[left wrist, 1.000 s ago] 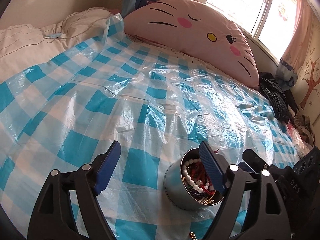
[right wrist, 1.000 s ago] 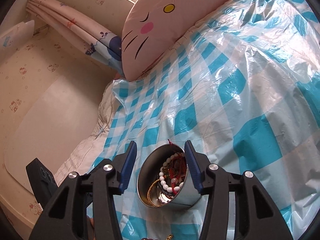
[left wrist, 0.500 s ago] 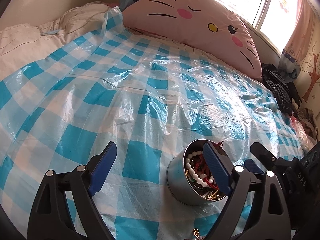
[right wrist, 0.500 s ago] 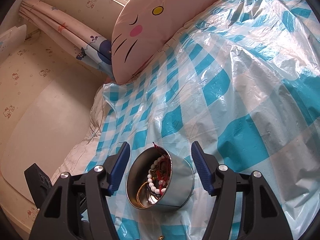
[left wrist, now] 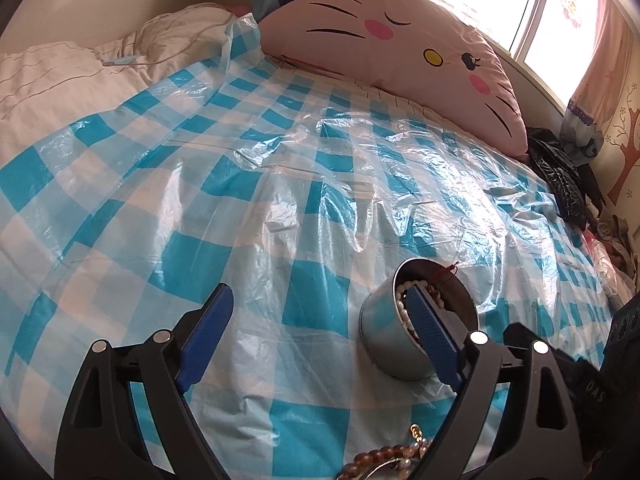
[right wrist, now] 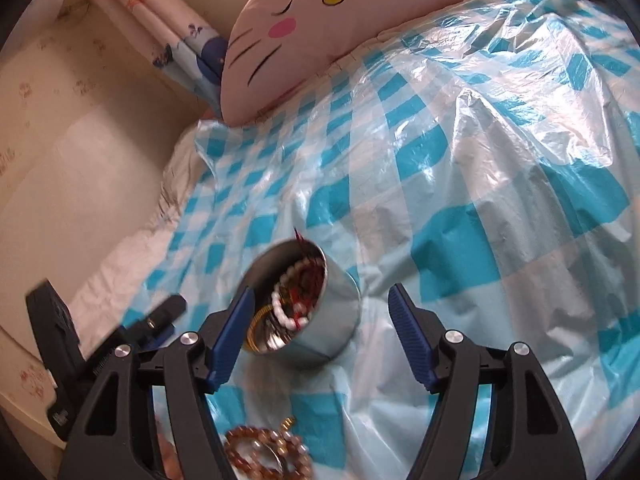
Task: Organize jewelry
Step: 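Move both open tools back to the remaining bracelets beside the tin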
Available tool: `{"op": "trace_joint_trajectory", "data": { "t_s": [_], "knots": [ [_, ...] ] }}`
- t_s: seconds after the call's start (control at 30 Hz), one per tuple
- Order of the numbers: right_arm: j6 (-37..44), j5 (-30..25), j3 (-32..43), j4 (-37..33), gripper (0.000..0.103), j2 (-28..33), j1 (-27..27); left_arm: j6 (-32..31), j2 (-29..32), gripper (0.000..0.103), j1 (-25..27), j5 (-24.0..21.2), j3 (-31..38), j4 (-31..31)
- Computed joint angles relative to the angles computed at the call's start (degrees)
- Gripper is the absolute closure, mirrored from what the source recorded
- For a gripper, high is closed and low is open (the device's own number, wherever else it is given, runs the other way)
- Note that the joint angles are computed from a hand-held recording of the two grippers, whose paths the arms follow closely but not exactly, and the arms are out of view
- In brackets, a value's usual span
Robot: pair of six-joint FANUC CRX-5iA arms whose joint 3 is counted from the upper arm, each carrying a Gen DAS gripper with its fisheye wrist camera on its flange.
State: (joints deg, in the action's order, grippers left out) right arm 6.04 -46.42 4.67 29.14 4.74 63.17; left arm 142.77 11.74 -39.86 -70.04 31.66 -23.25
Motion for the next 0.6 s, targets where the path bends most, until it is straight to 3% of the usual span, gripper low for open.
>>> {"op": "trace_joint_trajectory", "data": {
  "t_s": [0.1,0.33,0.47,0.6],
  "knots": [
    [8.3,-9.6,3.9,-2.5,0.036,1.5,2.7,-0.8,-2.3,0.019,-0.8,-1.2,-2.6,0.0],
    [19.0,-20.2,8.0,-5.5,0.036,4.3,6.7,-3.3,-5.2,0.018,-3.6,-4.8,-5.4,-1.7],
    [22.7,-24.1,11.2,-4.9,0.035,7.3,7.3,-5.5,-5.8,0.018,-6.0,-5.7,-5.3,-3.4],
    [23.6,-24.1,11.3,-4.9,0.032,7.5,7.3,-7.1,-6.6,0.016,-8.0,-5.0,-5.3,-4.4]
  ]
}}
